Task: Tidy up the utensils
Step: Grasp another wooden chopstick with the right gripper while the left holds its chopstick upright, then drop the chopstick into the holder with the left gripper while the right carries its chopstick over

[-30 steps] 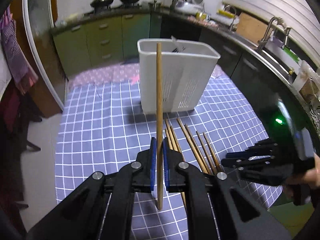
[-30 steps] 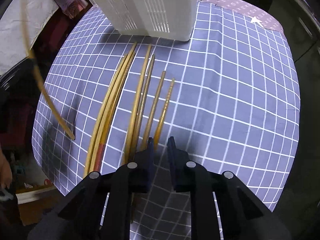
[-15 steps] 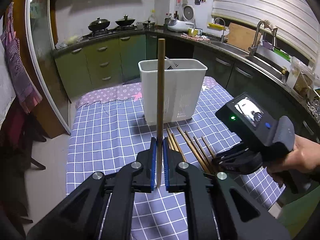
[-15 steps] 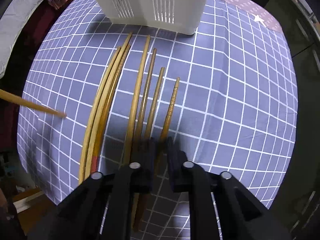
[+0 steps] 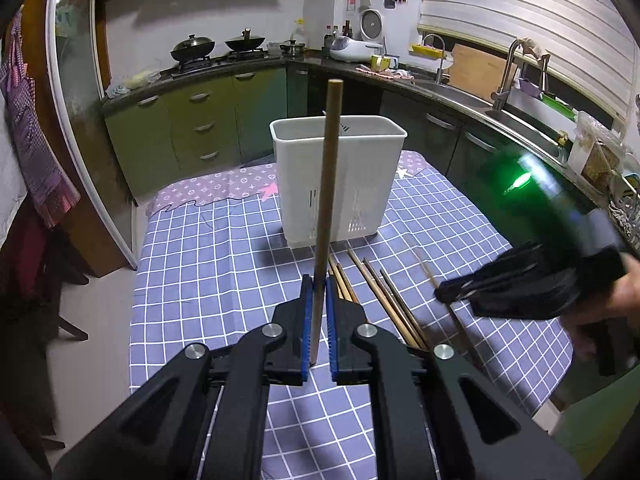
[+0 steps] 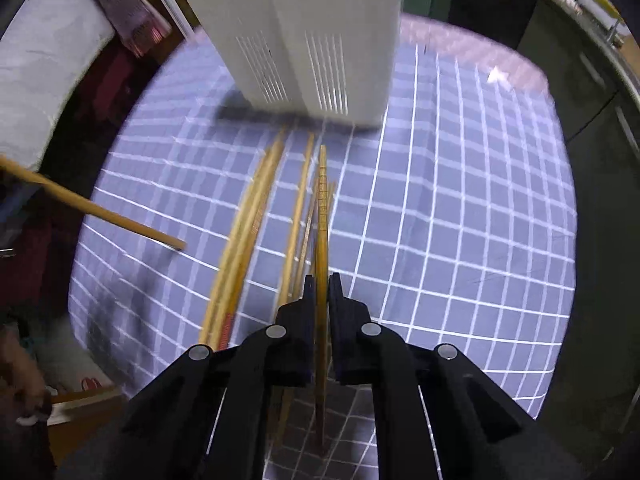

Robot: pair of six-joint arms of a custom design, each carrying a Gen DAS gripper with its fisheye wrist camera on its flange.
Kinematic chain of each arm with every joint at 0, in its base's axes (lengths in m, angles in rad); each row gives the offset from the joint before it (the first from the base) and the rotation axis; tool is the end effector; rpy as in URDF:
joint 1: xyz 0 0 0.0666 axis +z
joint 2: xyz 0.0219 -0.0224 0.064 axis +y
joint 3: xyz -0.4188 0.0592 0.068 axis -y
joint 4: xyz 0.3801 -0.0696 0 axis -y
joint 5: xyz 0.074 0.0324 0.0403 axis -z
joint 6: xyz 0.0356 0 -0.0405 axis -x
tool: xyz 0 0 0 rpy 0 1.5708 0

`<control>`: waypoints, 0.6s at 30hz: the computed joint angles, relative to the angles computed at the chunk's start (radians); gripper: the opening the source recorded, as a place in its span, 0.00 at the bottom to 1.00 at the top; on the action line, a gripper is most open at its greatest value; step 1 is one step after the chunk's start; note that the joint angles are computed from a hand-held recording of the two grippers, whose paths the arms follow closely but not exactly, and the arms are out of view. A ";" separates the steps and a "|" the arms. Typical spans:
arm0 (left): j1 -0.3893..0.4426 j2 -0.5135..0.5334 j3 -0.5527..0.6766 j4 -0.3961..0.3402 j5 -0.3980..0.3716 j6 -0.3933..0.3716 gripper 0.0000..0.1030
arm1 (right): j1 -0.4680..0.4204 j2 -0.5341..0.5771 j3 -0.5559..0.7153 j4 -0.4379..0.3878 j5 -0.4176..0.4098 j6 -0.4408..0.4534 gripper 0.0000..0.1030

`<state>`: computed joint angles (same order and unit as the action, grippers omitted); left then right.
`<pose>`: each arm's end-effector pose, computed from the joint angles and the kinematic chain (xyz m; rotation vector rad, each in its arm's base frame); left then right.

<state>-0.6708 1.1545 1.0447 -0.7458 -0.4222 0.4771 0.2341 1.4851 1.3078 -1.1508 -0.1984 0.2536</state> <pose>0.2926 -0.2140 0.4190 0.0395 2.3307 -0.0533 0.4400 0.1117 0.3809 -0.7303 2.7903 0.2836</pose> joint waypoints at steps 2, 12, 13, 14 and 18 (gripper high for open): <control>-0.002 0.000 -0.001 0.003 -0.002 0.000 0.07 | -0.021 -0.052 -0.016 0.023 -0.042 0.007 0.07; 0.005 -0.008 -0.008 0.012 0.011 -0.010 0.07 | -0.116 -0.213 -0.077 0.049 -0.150 0.070 0.07; 0.005 -0.008 -0.009 0.012 0.010 -0.010 0.07 | -0.121 -0.219 -0.079 0.053 -0.155 0.071 0.07; 0.004 -0.009 -0.010 0.013 0.009 -0.010 0.07 | -0.129 -0.229 -0.084 0.059 -0.163 0.072 0.07; 0.005 -0.008 -0.008 0.011 0.007 -0.018 0.07 | -0.136 -0.261 -0.106 0.104 -0.160 0.069 0.07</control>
<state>-0.6663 1.1465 1.0364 -0.7348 -0.4149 0.4589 0.0978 1.2240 1.2019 -1.0471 -0.3589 0.3221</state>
